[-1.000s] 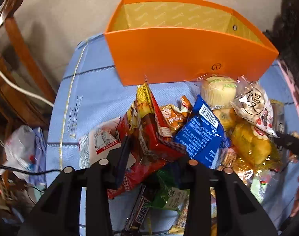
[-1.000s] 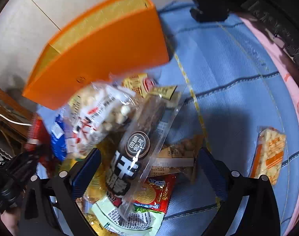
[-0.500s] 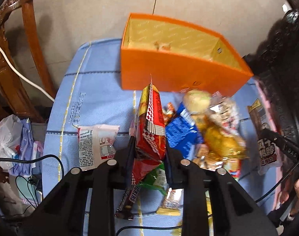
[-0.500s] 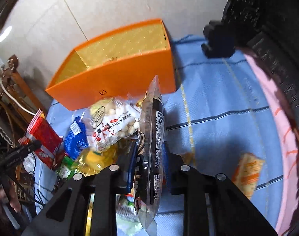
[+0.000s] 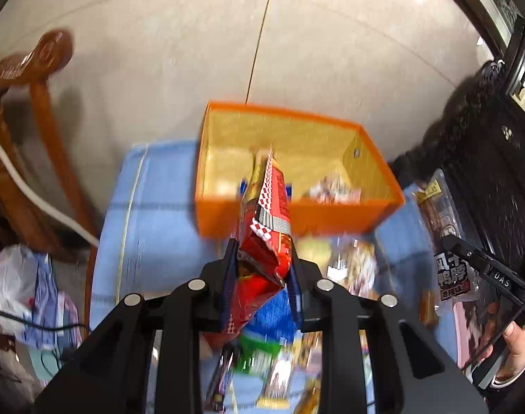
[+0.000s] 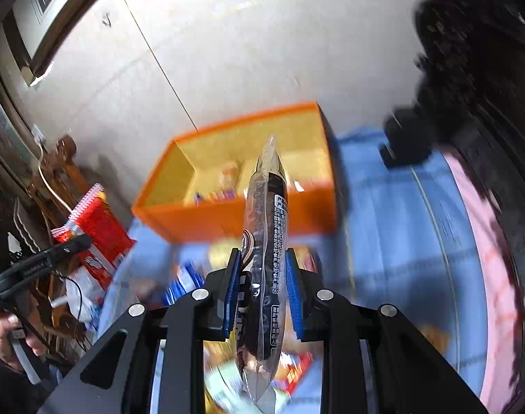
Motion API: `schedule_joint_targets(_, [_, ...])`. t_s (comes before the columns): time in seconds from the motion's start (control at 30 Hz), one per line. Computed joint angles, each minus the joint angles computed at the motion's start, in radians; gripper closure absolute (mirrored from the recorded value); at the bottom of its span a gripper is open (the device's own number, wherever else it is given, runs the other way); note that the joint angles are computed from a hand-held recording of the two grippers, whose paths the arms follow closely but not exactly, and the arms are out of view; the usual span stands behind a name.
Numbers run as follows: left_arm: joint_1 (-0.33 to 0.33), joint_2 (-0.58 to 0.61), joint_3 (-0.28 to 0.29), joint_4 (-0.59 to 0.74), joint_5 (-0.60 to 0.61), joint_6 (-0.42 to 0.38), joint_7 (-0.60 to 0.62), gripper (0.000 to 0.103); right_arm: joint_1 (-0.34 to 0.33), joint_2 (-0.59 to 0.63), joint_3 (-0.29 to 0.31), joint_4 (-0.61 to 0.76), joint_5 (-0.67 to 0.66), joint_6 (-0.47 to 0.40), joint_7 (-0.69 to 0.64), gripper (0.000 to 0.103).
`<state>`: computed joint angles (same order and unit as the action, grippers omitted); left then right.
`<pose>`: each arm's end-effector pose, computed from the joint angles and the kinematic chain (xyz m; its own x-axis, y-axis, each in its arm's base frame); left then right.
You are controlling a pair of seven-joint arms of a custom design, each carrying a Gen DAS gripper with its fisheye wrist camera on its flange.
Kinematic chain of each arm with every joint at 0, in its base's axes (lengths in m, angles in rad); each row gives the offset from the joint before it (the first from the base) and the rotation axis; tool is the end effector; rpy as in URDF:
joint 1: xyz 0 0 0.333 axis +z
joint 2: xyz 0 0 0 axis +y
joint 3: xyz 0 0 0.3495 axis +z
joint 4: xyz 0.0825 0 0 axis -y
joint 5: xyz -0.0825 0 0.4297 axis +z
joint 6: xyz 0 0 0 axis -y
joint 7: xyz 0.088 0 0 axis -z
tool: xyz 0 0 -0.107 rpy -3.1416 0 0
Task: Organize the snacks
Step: 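Carry both bags over the orange box and release them inside, then reach left gripper to white packet while right grasps yellow bread bag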
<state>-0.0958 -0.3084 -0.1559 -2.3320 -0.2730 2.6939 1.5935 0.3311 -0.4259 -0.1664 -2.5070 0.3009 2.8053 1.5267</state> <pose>0.5146 -0.1295 0.5453 -0.1384 -0.9734 0.1827 -0.7973 0.0001 -0.6036 0.4798 0.0595 0.5198 0.0573 -0.9535 -0.2958 -0.7754 0.1441 -0.6148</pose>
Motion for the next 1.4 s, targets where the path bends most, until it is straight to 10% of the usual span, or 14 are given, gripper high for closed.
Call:
schedule_joint_targets(0.3, [0.002,0.334,-0.020,0.368,0.155,0.027,-0.137,0.079,0.007,0.393,0.002,0.364,0.112,0.025,-0.070,0.075])
schedule_joint_targets(0.33, [-0.003,0.365,-0.016,0.402,0.162,0.009,-0.149,0.078,-0.028,0.440,0.028,0.408,0.027,-0.006,0.001,0.058])
schedule_joint_targets(0.4, [-0.014,0.386,-0.003,0.424,0.204,-0.009,-0.195,0.038,-0.048,0.477,0.033,0.440,-0.203,-0.045,0.200,0.030])
schedule_joint_targets(0.47, [-0.027,0.367,0.019,0.382,0.320,0.059,-0.305,0.010,-0.068,0.455,0.050,0.392,-0.275,0.029,0.236,0.021])
schedule_joint_targets(0.87, [0.036,0.126,-0.002,0.072,0.390,-0.002,-0.325,0.010,-0.141,0.110,0.111,-0.013,-0.195,0.069,0.187,0.004])
schedule_joint_targets(1.13, [0.088,-0.115,-0.016,-0.185,0.307,-0.106,-0.297,0.009,0.044,-0.249,-0.026,-0.264,-0.063,-0.088,0.056,0.004])
schedule_joint_targets(1.4, [0.081,-0.284,-0.057,-0.377,0.271,-0.188,-0.285,0.009,0.149,-0.326,0.061,-0.364,-0.028,-0.280,0.112,0.004])
